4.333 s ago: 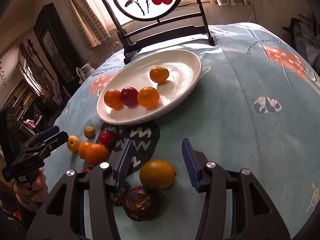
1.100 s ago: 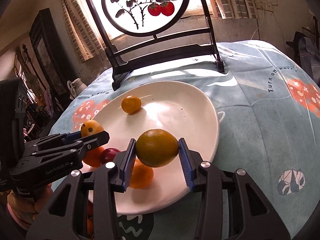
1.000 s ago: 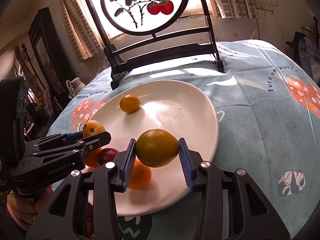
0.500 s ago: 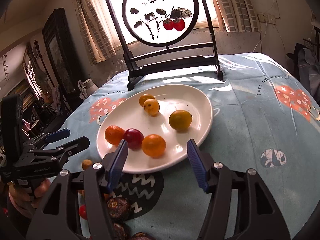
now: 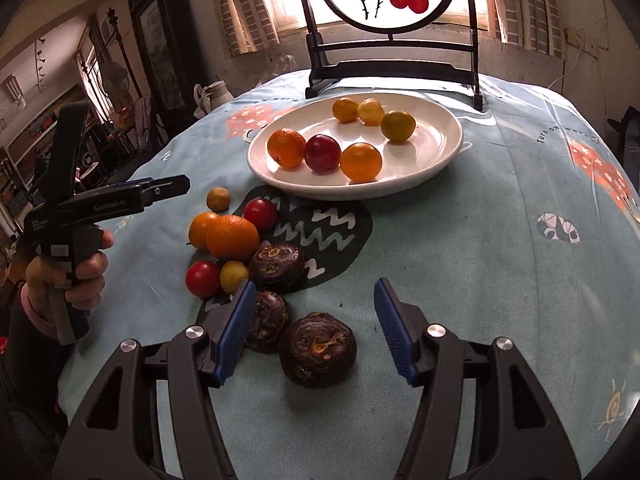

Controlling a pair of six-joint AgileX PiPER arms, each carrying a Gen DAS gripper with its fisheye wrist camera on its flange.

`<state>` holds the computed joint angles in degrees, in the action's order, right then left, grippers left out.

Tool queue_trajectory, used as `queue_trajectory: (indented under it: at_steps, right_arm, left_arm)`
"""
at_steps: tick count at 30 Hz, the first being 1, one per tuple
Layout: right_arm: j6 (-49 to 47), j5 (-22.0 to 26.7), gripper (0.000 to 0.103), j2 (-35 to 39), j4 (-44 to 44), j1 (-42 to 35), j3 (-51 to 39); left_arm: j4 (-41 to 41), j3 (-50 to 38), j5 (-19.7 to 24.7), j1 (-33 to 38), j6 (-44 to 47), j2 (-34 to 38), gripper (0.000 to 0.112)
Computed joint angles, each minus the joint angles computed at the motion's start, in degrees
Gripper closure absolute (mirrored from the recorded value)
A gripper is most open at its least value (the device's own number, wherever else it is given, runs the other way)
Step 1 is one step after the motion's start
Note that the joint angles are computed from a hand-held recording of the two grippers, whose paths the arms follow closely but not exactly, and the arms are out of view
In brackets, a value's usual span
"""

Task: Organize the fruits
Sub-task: 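Grasp the dark brown round fruit with the right gripper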

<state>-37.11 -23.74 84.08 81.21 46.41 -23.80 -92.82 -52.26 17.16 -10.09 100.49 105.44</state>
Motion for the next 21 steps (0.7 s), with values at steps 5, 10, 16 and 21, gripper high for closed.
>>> queue_trajectory:
  at_steps: [5, 10, 16, 21]
  right_arm:
    - [-4.5, 1.4, 0.041, 1.1, 4.0, 1.3, 0.2]
    - [-13.8, 0.2, 0.041, 3.0, 12.2, 3.2, -1.5]
    - [-17.8, 0.1, 0.045, 4.7, 15.9, 3.1, -2.4]
    - [-16.8, 0.9, 0.053, 5.3, 14.7, 2.3, -2.3]
  left_arm:
    - [-0.3, -0.2, -1.3, -0.6, 0.2, 0.4, 0.013]
    - [-0.1, -0.3, -2.2, -1.0, -0.1, 0.5, 0.013]
    - [-0.4, 0.1, -1.4, -0.5, 0.2, 0.1, 0.013]
    - [0.5, 0.7, 0.7, 0.2, -0.5, -0.6, 0.013]
